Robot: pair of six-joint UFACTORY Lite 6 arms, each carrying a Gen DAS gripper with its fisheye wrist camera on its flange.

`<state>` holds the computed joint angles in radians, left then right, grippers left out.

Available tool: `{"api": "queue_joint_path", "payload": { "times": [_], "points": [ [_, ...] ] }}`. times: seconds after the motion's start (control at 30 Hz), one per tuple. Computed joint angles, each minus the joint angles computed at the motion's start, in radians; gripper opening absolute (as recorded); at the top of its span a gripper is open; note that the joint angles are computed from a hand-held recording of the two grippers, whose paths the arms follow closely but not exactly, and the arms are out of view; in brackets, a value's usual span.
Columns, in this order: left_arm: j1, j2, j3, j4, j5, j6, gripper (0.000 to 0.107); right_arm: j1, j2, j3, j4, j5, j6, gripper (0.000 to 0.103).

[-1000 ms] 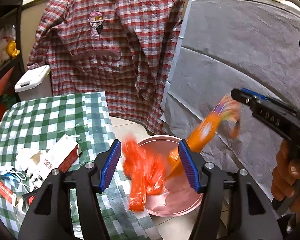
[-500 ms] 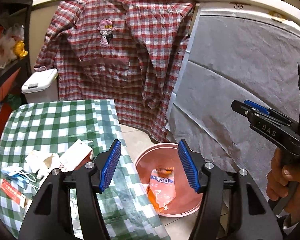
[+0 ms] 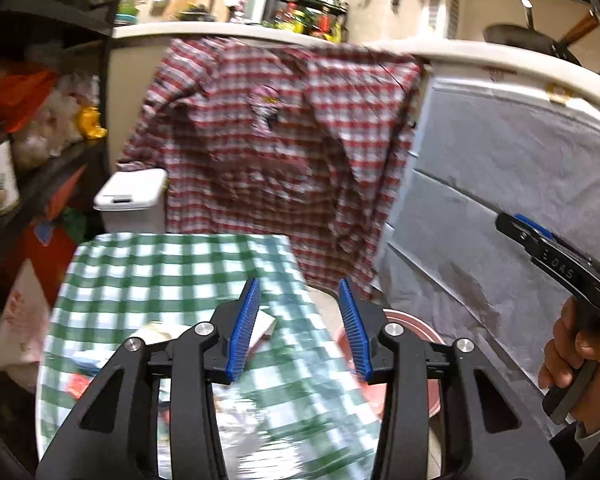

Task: Collect trash
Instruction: 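Move the right tool back to the table and grasp the clear plastic bag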

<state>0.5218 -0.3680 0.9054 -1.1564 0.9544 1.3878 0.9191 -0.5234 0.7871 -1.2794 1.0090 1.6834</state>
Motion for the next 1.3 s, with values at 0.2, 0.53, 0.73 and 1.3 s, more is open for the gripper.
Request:
{"api": "queue_joint_path", "payload": {
  "times": [0.2, 0.53, 0.73, 1.3],
  "points": [
    [0.277, 0.145, 0.136, -0.029, 0.153, 0.111, 0.037, 0.106, 0.097, 0.047, -0.040, 0.035, 0.107, 0.030],
    [0.513, 0.406, 0.482, -0.003, 0.292, 0.134, 0.037, 0.200, 0.249, 0.164, -0.049, -0.077, 0.157, 0.016],
    [0.552, 0.521, 0.485, 0.025, 0.257, 0.149, 0.029, 0.222, 0.360, 0.215, -0.063, -0.247, 0.196, 0.016],
    [0.444, 0.731, 0.543, 0.084, 0.042, 0.263, 0.028, 0.180, 0.815, 0.405, -0.120, -0.620, 0.181, 0.016]
  ]
}}
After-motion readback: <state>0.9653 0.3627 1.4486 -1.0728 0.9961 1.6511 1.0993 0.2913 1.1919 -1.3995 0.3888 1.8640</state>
